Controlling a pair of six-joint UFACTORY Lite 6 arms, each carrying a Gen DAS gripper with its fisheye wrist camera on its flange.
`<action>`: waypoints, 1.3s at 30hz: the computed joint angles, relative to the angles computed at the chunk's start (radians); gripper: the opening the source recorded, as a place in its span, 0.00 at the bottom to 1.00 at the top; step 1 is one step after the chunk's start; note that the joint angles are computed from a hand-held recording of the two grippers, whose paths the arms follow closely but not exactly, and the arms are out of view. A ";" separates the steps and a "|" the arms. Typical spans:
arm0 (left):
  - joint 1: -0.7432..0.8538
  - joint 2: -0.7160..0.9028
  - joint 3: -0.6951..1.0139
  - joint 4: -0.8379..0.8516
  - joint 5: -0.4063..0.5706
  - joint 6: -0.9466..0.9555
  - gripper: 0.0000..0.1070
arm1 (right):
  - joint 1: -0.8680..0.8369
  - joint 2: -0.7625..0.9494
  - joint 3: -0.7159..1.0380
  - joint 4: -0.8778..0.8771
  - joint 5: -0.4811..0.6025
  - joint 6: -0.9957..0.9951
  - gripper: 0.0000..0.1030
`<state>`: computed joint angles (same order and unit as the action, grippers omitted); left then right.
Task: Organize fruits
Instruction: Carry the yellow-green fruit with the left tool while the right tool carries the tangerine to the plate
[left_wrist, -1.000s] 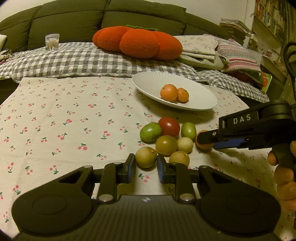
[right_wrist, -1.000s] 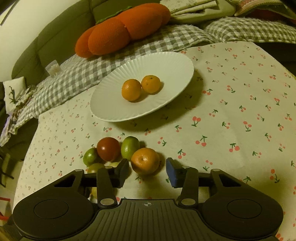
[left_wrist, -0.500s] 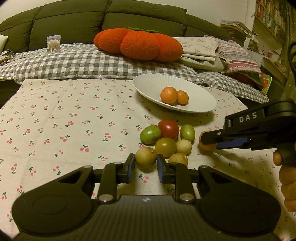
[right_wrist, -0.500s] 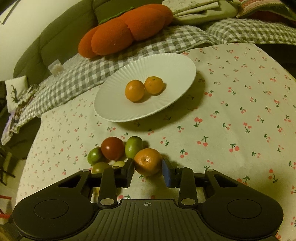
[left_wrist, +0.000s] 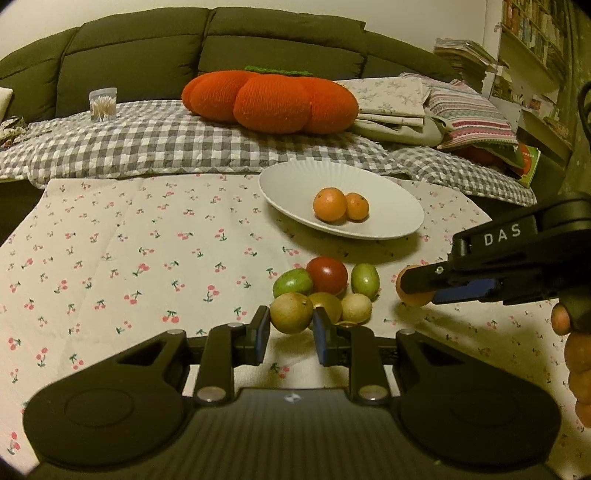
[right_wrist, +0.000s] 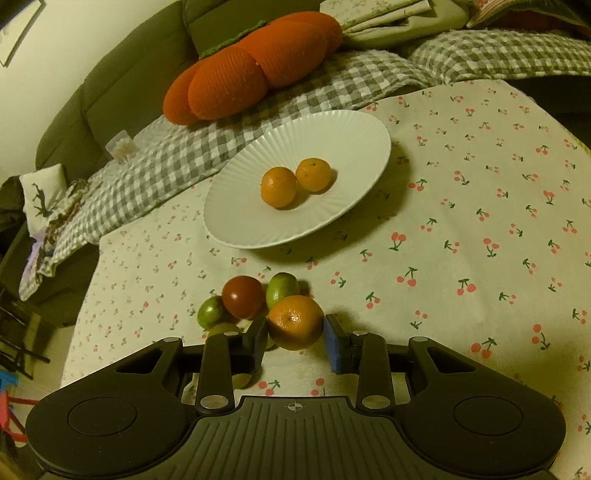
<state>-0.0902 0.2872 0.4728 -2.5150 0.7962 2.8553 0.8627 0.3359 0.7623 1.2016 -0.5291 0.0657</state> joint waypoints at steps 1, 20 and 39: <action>-0.001 -0.006 -0.001 -0.003 -0.004 0.004 0.22 | 0.001 -0.008 -0.003 0.001 0.001 -0.003 0.30; -0.065 -0.042 0.242 0.183 -0.186 -0.230 0.22 | -0.103 -0.165 -0.028 0.002 0.036 -0.210 0.30; -0.287 0.351 0.688 0.120 -0.324 -0.219 0.22 | -0.340 0.021 0.112 -0.303 0.100 -0.155 0.31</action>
